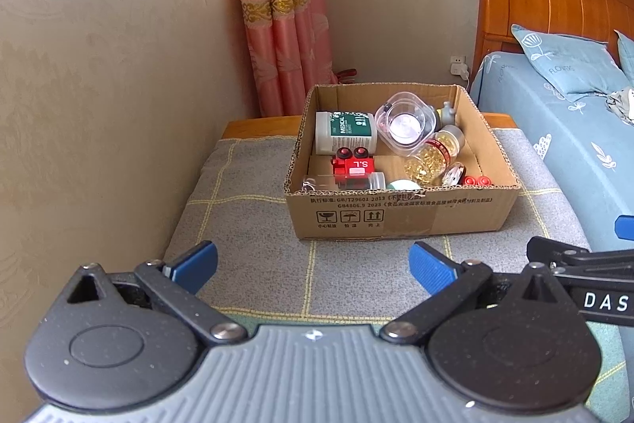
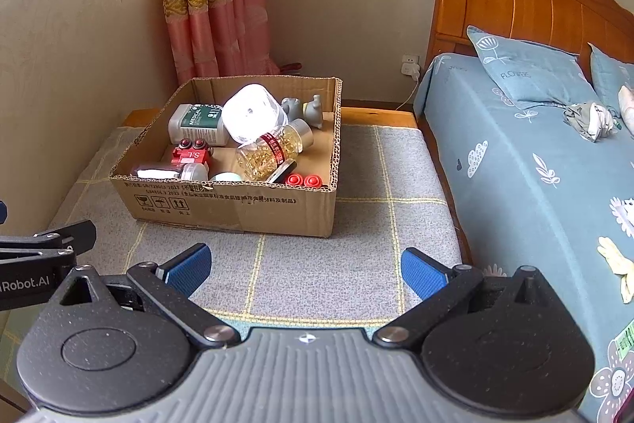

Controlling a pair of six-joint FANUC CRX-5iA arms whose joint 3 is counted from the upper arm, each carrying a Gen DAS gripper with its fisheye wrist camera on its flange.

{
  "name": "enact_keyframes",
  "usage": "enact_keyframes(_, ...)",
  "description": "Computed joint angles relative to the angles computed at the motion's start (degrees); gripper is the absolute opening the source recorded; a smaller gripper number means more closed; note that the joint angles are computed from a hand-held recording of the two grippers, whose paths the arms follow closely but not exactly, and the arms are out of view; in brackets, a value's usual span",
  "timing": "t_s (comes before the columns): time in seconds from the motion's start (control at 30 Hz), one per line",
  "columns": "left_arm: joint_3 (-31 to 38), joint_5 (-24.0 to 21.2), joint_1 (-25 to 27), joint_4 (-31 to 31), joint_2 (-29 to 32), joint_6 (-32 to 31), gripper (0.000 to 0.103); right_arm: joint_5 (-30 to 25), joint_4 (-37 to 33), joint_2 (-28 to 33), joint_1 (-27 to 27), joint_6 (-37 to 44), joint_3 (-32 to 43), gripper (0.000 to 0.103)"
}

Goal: Organize rigid objects

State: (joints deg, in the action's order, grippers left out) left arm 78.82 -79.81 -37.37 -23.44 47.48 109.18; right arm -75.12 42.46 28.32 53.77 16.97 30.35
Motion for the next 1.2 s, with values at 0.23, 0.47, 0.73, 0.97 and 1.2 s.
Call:
enact_keyframes(0.23,1.1,-0.5,-0.3,-0.6,0.5,-0.2,0.102,0.0,0.1,0.1,0.0,-0.2,0.0,0.103)
enact_keyframes(0.47,1.9,-1.2,-0.4,-0.8,0.8,-0.5,0.102,-0.1,0.3,0.0,0.1,-0.5,-0.2,0.103)
enact_keyframes(0.73,2.6,-1.8,-0.5,-1.0,1.1,-0.7,0.102,0.1,0.7,-0.2,0.1,-0.7,-0.5,0.103)
enact_keyframes(0.97,2.9,-1.9,-0.6,-1.1,1.2,-1.0,0.102,0.3,0.9,-0.3,0.2,-1.0,-0.7,0.103)
enact_keyframes(1.2,2.0,-1.7,-0.8,-1.5,0.6,-0.6,0.102,0.4,1.1,-0.6,0.3,-1.2,-1.0,0.103)
